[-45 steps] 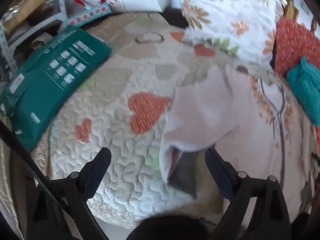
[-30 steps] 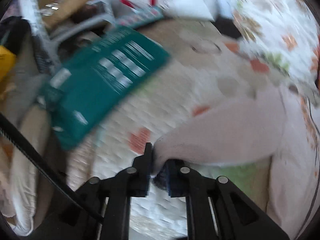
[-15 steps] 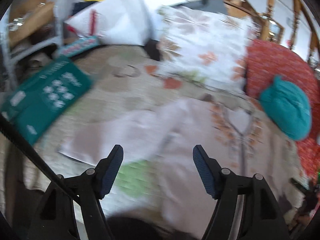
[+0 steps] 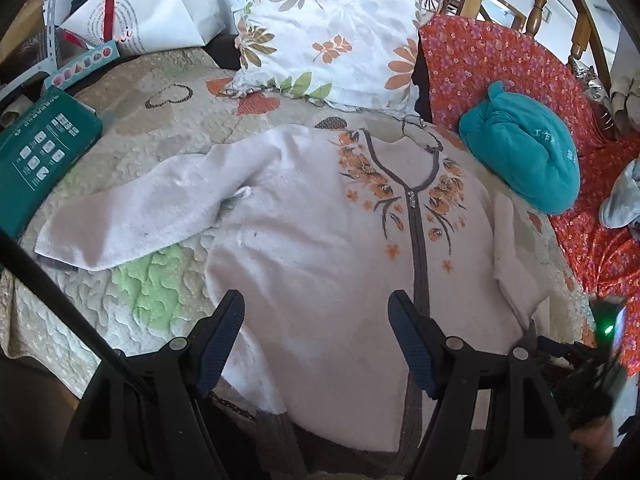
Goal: Fold small clothes
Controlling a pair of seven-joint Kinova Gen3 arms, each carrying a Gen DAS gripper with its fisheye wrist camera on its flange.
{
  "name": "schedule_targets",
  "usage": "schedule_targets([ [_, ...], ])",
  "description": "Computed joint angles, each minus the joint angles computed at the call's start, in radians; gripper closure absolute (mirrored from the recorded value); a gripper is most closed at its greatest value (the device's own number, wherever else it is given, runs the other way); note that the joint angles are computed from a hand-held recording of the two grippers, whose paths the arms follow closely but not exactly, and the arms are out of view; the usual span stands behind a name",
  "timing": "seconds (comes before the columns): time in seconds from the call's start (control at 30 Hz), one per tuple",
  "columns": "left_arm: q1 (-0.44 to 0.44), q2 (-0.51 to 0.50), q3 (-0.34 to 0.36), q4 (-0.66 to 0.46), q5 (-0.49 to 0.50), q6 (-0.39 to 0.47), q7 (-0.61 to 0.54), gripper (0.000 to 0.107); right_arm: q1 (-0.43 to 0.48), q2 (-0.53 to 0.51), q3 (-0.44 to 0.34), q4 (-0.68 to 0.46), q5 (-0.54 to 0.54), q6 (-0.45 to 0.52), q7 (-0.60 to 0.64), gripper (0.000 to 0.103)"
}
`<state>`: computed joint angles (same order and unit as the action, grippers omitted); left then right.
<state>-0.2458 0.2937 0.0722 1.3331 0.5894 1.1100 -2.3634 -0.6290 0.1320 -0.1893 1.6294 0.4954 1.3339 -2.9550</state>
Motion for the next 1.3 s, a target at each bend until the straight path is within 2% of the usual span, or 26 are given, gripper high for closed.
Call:
schedule_targets([
  [0.03, 0.011, 0.0, -0.011, -0.002, 0.003, -0.007, 0.003, 0.034, 0.022, -0.034, -0.004, 0.017, -0.007, -0.02, -0.006, 0.096],
  [0.13, 0.004, 0.007, -0.003, -0.029, 0.001, 0.001, 0.043, 0.034, 0.155, -0.147, -0.091, 0.062, 0.002, -0.008, -0.096, 0.096],
  [0.2, 0.0, 0.014, -0.003, -0.041, 0.003, 0.005, 0.063, 0.034, 0.248, -0.197, -0.152, 0.079, 0.034, 0.069, -0.137, 0.096],
  [0.33, -0.006, 0.017, -0.002, -0.051, 0.004, -0.003, 0.084, 0.034, 0.433, -0.3, -0.199, 0.108, 0.082, 0.231, -0.133, 0.097],
  [0.47, -0.009, 0.027, -0.004, -0.067, -0.006, -0.002, 0.12, 0.034, 0.617, -0.318, -0.251, 0.121, 0.151, 0.392, -0.084, 0.097],
  [0.5, -0.01, 0.03, -0.005, -0.071, -0.011, -0.002, 0.128, 0.034, 0.643, -0.321, -0.251, 0.114, 0.143, 0.415, -0.075, 0.097],
  [0.57, -0.01, 0.033, -0.004, -0.079, -0.022, -0.001, 0.14, 0.034, 0.642, -0.33, -0.196, 0.113, 0.106, 0.411, -0.07, 0.095],
  [0.63, -0.009, 0.034, -0.002, -0.081, -0.03, -0.002, 0.147, 0.034, 0.649, -0.314, -0.178, 0.108, 0.077, 0.406, -0.062, 0.089],
  [0.67, -0.007, 0.035, -0.002, -0.081, -0.036, -0.005, 0.15, 0.034, 0.655, -0.318, -0.197, 0.112, 0.064, 0.399, -0.072, 0.08],
  [0.7, -0.004, 0.036, -0.002, -0.084, -0.044, -0.006, 0.156, 0.034, 0.68, -0.338, -0.232, 0.125, 0.045, 0.375, -0.077, 0.067],
  [0.8, 0.01, 0.038, -0.001, -0.087, -0.074, -0.017, 0.164, 0.033, 0.746, -0.365, -0.353, 0.111, 0.003, 0.269, -0.083, 0.055],
  [0.87, 0.018, 0.043, 0.0, -0.085, -0.088, -0.018, 0.171, 0.03, 0.709, -0.352, -0.383, 0.091, -0.008, 0.188, -0.087, 0.05],
  [0.97, 0.025, 0.072, -0.001, -0.094, -0.117, 0.014, 0.188, 0.03, 0.57, -0.299, -0.362, 0.077, 0.002, 0.066, -0.127, 0.043],
  [1.07, 0.021, 0.103, -0.002, -0.09, -0.152, 0.063, 0.19, 0.03, 0.431, -0.224, -0.305, 0.087, 0.004, -0.056, -0.162, 0.042],
  [1.13, 0.015, 0.108, 0.0, -0.072, -0.161, 0.084, 0.182, 0.03, 0.374, -0.188, -0.261, 0.098, -0.03, -0.138, -0.167, 0.042],
  [1.23, -0.008, 0.101, 0.005, -0.021, -0.154, 0.115, 0.126, 0.03, 0.358, -0.155, -0.246, 0.137, -0.101, -0.246, -0.171, 0.042],
  [1.3, -0.011, 0.096, -0.004, 0.006, -0.151, 0.13, 0.098, 0.053, 0.345, -0.141, -0.246, 0.145, -0.137, -0.271, -0.183, 0.042],
])
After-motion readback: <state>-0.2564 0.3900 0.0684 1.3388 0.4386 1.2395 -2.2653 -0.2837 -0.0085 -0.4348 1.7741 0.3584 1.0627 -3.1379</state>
